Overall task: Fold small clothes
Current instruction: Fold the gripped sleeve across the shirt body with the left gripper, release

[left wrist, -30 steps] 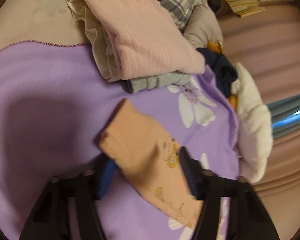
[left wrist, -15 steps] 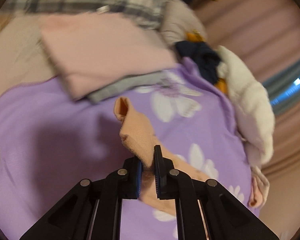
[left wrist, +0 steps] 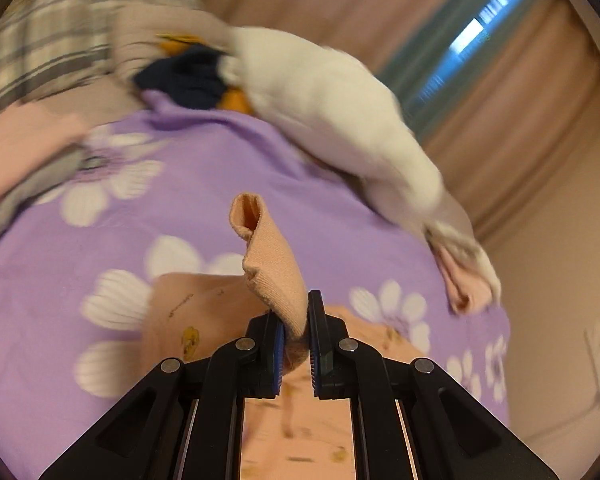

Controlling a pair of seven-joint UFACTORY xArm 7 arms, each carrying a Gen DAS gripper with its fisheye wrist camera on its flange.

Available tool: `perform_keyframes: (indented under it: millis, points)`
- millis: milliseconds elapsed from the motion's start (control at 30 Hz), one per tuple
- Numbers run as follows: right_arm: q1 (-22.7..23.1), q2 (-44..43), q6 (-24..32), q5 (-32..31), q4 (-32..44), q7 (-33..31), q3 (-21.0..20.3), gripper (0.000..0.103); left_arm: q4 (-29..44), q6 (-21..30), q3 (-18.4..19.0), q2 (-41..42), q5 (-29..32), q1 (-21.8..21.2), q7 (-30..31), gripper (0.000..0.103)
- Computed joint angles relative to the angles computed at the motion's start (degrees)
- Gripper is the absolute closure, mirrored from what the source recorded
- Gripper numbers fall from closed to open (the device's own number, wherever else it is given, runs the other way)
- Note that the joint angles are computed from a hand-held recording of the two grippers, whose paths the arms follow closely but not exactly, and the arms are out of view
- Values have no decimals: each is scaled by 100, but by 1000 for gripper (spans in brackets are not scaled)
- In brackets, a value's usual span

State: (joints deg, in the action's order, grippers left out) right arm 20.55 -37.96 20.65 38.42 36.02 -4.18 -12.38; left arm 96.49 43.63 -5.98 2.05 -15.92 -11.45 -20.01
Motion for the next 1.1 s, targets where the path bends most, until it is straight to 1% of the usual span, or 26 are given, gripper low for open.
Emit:
perform_keyframes:
  millis: [100,200,267,333,433,500,533,567,600,667,733,767,833,900,967,1000,1100]
  points:
    - [-88,-134,-15,-7,-135,-15,-90,70,485,221,-229,380,501,-335,-111,95]
    - [-181,-258,-36,4,-286,0,-200,70,1024,532,-394,875,1219,-831,-249,95]
    - [-196,-332,-62,44,-381,-5,-300,70,1329,698,-416,1202,1566,-1137,-302,95]
    - [-220,-394,-84,80,-474,7,-380,70,1451,823,-396,1437,1974,-1482,-359,95]
    - [-253,-471,-69,106,-583,4,-479,70,1641,1137,-386,1779,2130,-1790,-351,95]
    - [-289,-477,-27,97,-604,-5,-539,68,1846,1476,-384,2017,2105,-1929,-345,95]
    - [-296,-477,-7,106,-604,-16,-572,64,1987,1702,-405,2151,2016,-1960,-278,90]
    - [-280,-466,-6,139,-596,-35,-616,62,2106,1887,-399,2246,1968,-2000,-248,80]
    - [-255,-465,-9,190,-590,-60,-669,58,2092,1970,-406,2257,1870,-1994,-190,74]
    - [-177,-442,-31,303,-556,-155,-780,57,1840,1842,-486,2126,1506,-1868,28,49]
    - [-80,-363,-50,430,-469,-250,-877,54,1745,1790,-510,2027,1336,-1811,234,36]
    - [-30,-309,-54,502,-410,-293,-914,54,1642,1703,-503,1929,1289,-1791,278,36]
    - [85,-214,-53,658,-290,-414,-978,54,1322,1488,-566,1674,900,-1611,448,35]
    - [364,-55,-55,950,-64,-672,-1153,54,790,1187,-570,1248,491,-1380,582,35]
    - [607,146,-8,1276,178,-984,-1294,54,322,913,-533,884,242,-1208,689,35]
    - [729,361,85,1430,394,-1126,-1368,54,35,755,-492,656,180,-1126,721,35]
    - [875,970,401,1734,956,-1436,-1432,54,-732,478,-341,28,225,-904,736,35]
